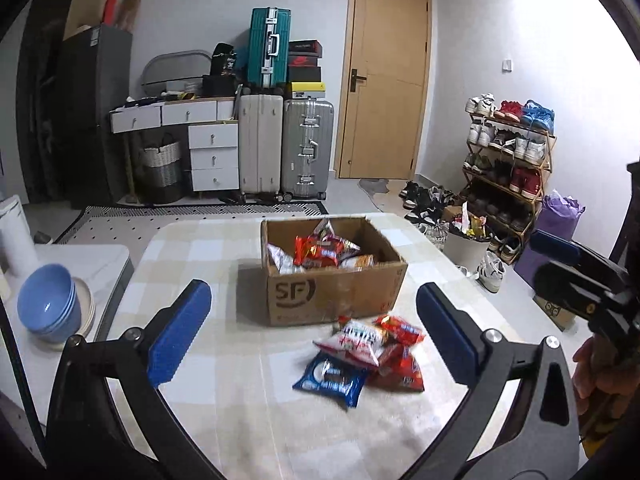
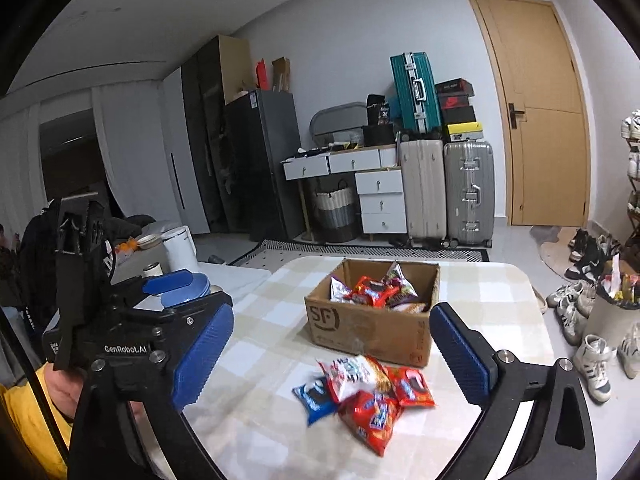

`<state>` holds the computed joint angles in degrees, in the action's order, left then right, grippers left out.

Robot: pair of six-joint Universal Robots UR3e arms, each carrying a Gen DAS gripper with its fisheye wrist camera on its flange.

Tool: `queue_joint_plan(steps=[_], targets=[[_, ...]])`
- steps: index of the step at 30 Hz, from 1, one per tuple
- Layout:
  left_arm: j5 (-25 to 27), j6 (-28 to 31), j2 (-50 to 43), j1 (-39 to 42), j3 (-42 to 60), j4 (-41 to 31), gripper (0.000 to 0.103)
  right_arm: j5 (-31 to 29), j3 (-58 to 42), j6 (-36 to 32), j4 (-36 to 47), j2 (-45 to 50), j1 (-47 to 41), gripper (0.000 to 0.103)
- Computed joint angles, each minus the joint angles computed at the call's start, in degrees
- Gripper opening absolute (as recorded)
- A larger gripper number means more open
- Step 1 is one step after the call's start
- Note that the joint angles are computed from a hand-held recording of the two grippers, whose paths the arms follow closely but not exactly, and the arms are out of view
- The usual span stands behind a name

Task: Organize snacks
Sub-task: 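Withdraw both tools from the box back toward the remaining packets, then grasp the red chip bag with the right tool while the left tool grasps the blue Oreo pack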

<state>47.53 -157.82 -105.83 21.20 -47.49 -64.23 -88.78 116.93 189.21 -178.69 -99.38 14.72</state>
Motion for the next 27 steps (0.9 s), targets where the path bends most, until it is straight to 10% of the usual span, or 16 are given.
queue_joint_plan(steps=[12, 27], targets=[[1.48, 4.07, 9.43, 1.18, -30.33, 7.85, 0.102, -0.48, 17.27, 3.63, -15.06, 4.93, 1.51, 0.102], [6.08, 1.49, -0.63, -4.28, -25.70, 10.55, 0.103, 1.83, 9.23, 0.20, -9.95, 17.49, -1.44, 0.102]])
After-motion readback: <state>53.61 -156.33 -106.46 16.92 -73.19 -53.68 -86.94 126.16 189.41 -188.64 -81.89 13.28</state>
